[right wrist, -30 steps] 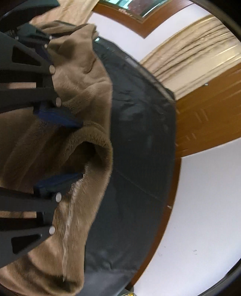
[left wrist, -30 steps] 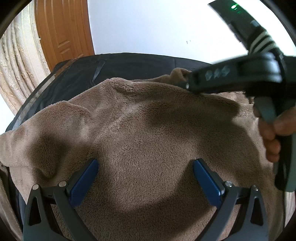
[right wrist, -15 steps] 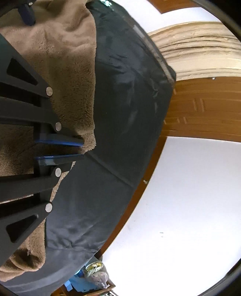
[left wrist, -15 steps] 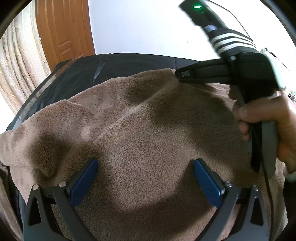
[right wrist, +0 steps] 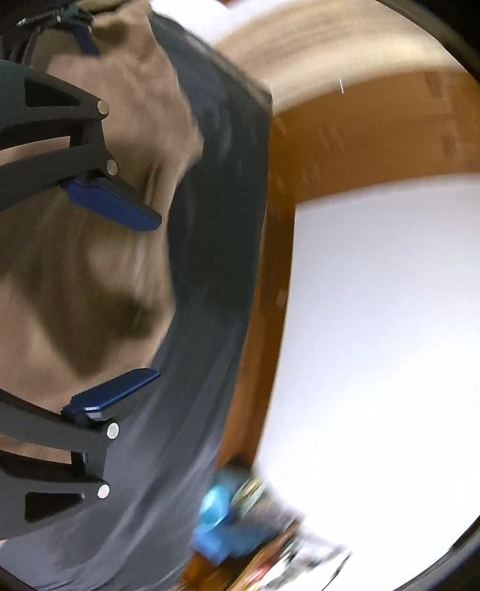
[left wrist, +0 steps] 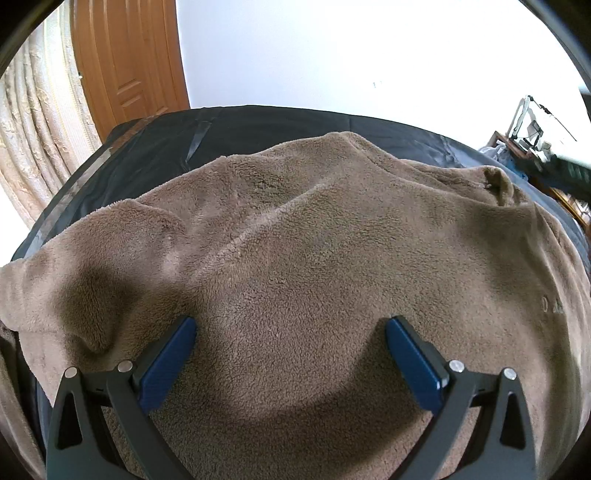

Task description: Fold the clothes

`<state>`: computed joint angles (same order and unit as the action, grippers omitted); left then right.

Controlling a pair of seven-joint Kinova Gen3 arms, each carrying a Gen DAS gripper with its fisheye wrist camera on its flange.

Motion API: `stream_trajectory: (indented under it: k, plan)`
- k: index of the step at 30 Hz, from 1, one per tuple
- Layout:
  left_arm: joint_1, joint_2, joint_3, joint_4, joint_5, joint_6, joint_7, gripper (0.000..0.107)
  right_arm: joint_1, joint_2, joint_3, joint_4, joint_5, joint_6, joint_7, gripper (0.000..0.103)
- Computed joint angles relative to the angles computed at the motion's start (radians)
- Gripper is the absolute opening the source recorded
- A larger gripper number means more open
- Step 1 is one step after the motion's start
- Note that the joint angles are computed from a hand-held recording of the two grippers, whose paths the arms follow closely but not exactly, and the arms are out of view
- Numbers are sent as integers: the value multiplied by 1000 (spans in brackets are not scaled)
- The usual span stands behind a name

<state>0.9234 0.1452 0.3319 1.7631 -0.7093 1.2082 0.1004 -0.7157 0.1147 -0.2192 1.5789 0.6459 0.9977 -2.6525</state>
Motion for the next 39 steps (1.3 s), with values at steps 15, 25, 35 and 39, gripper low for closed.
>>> stream_trajectory:
  k: [15,25,35,39]
  plan:
    - [-143,-16,130,9,2,-24,-23,102,96,-167,-74,287,31,176,-211,79]
    - [-605,46,526,-202,-12,-260,-374,102,132,-370,14,488,-4,-199,-344,79]
    - [-868,424,764,-382,134,-325,-750,73,396,-394,-147,514,-51,-324,-298,79]
    - [-795,401,623,-410,280,-354,-888,39,451,-388,-166,517,-60,-350,-267,79]
